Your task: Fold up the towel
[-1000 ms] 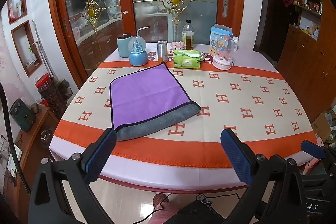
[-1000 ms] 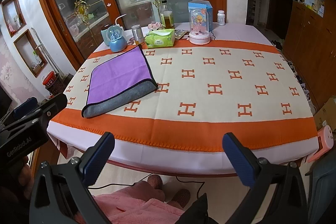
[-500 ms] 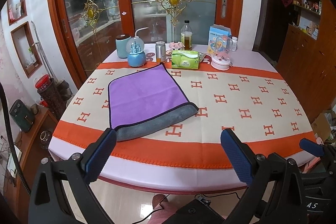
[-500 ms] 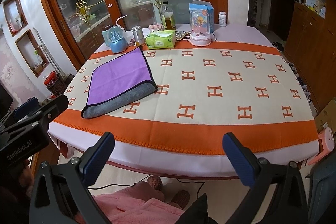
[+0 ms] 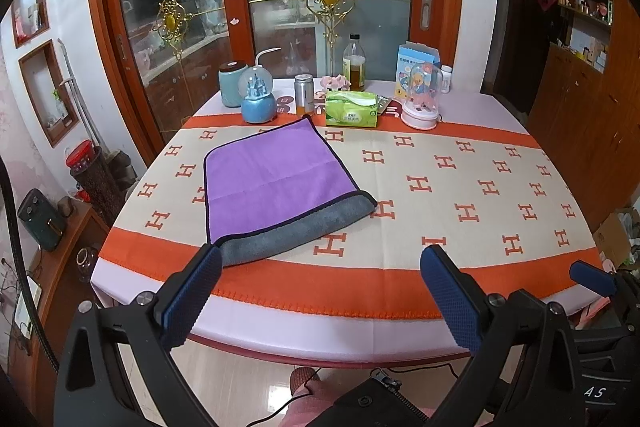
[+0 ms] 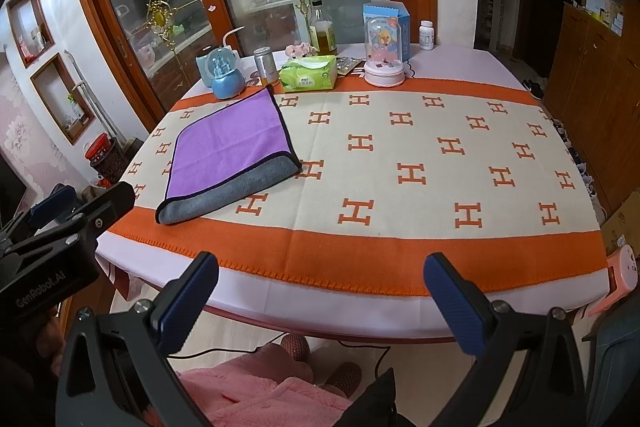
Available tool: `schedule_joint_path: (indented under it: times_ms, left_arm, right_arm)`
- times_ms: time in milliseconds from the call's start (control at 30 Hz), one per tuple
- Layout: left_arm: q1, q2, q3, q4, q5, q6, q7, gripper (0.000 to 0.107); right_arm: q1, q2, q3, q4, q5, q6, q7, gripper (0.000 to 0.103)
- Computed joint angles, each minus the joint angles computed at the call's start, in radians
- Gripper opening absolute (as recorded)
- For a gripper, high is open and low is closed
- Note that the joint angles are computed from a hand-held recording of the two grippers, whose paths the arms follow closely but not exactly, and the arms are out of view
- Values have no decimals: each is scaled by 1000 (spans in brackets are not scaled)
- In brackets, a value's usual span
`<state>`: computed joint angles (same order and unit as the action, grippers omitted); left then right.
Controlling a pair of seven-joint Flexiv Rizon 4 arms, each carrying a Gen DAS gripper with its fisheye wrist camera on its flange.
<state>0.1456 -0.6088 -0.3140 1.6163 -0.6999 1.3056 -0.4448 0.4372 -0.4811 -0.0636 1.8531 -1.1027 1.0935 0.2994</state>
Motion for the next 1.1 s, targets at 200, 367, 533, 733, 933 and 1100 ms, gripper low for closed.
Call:
schedule_joint_path:
  times_ms: [200,367,533,733,933,1100]
  left_arm:
    - [-7,-1,14,4,11,0,-23,99]
    - [-16,-6,34,-3,33,-6,-57,99]
    - [-41,-25,82,-37,81,-34,-146,99]
    - [-57,-68,131,-108,145,-83,-257,99]
    - [-71,-139,181,-226,213,-138,-382,99]
    - [-76,-212,216,-352,275,-207,-474,99]
  right_arm:
    - [-1,-5,2,1,-9,15,-25,103]
    - [-5,-10,-5,2,-29,38,-37,103]
    - [-14,-19,-14,-5,-40,64,-50,103]
    - [-25,-56,-39,-49,-38,118,-99,103]
    - [-31,-111,-81,-115,-36,176,-156,102]
    - [-39,-172,-115,-187,-10,270,-240,102]
